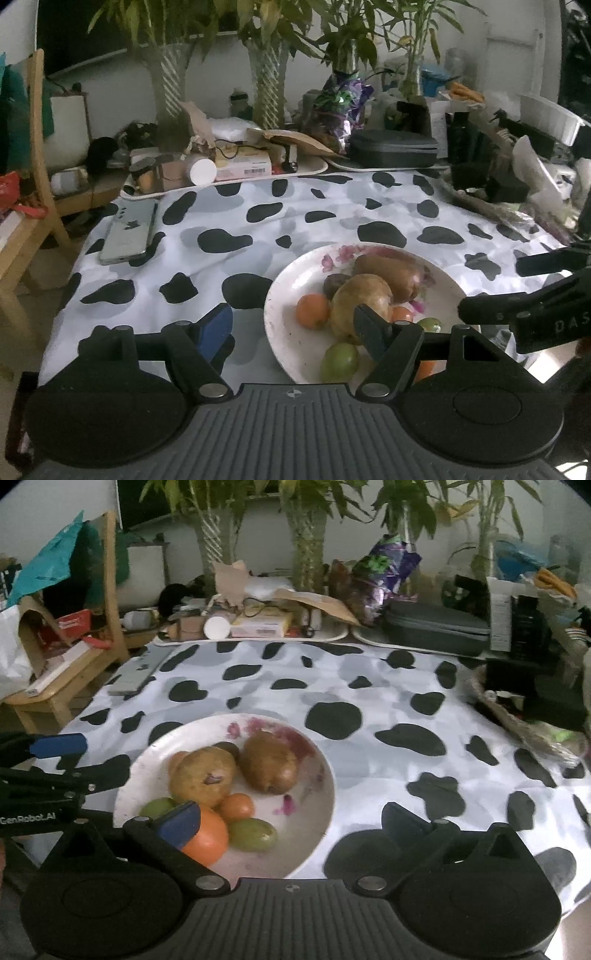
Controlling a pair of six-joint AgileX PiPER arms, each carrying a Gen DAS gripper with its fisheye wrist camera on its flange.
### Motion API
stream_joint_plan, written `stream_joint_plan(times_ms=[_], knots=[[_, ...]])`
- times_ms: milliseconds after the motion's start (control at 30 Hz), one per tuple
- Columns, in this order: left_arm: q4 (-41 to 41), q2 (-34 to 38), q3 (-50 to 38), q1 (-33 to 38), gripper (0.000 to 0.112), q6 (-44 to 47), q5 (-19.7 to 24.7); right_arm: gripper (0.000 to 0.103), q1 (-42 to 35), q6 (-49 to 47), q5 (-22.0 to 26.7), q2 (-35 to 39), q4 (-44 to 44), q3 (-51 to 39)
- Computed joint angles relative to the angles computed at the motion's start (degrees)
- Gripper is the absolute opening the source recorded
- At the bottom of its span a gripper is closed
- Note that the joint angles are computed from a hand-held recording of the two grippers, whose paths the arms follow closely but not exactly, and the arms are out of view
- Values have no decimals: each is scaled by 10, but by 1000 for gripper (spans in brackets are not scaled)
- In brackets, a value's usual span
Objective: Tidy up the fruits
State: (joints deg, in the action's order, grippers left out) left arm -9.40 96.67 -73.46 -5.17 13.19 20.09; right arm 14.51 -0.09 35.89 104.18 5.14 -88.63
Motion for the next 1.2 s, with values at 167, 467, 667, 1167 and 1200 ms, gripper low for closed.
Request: stream_joint_plan(times_ms=[167,467,667,1167,1200], knots=[[131,-12,10,-20,71,-141,2,103,3,36,-3,-15,-34,17],[220,-21,5,-38,98,-237,52,103,6,78,-6,-41,-68,41],[282,-24,8,-56,103,-294,84,103,14,85,-1,-57,-78,56],[224,-13,-12,-60,103,-245,167,103,33,80,104,-41,-97,37],[224,-11,-14,-60,103,-245,172,103,34,82,109,-40,-98,35]])
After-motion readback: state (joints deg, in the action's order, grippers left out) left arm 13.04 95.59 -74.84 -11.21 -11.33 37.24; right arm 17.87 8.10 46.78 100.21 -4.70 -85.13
